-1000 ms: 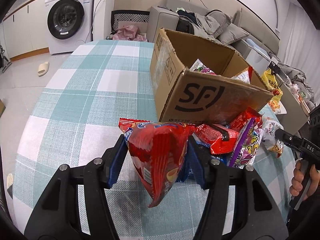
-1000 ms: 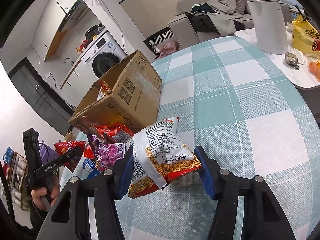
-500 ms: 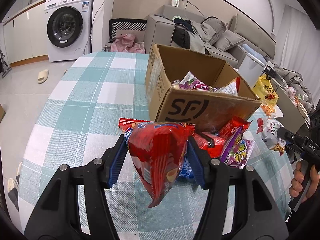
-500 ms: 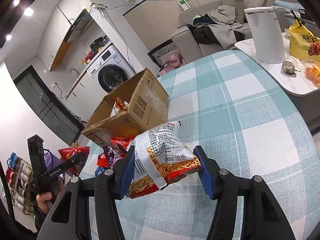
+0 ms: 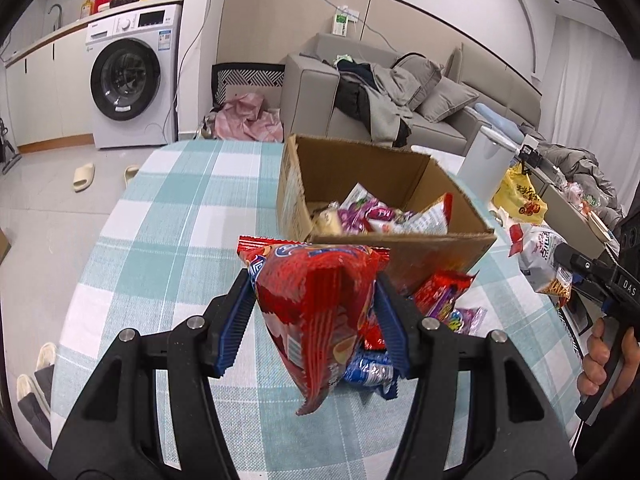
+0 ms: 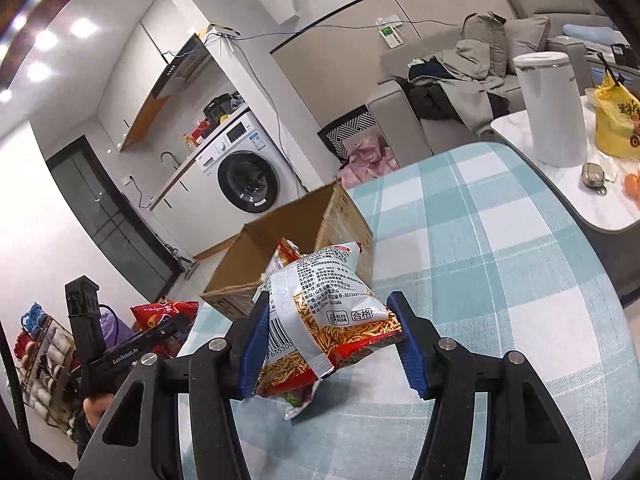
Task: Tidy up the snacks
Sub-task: 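Lift both held bags and carry them over the cardboard box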
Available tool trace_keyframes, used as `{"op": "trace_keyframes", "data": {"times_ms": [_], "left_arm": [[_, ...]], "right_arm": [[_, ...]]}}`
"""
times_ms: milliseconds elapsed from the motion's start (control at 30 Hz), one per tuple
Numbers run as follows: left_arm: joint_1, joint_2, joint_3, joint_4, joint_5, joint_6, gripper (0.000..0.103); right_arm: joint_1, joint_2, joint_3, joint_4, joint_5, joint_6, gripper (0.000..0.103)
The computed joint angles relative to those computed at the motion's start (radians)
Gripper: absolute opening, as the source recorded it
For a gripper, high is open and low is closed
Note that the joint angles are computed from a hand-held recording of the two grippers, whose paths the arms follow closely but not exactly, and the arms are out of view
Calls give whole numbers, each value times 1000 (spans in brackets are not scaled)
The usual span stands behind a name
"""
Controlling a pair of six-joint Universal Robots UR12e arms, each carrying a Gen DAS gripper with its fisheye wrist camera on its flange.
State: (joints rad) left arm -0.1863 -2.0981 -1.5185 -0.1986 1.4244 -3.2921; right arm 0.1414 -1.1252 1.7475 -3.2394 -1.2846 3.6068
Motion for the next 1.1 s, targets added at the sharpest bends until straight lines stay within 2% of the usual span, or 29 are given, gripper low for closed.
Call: {"op": "trace_keyframes", "data": {"times_ms": [400,1100], "left_arm": [[-11,-6,45,17,4,22,56],[-29,-70,177,-5,9,51,56]], "right_arm": [[20,23,-67,-17,7,-18,58],[50,74,-183,14,-70,7,58]]}}
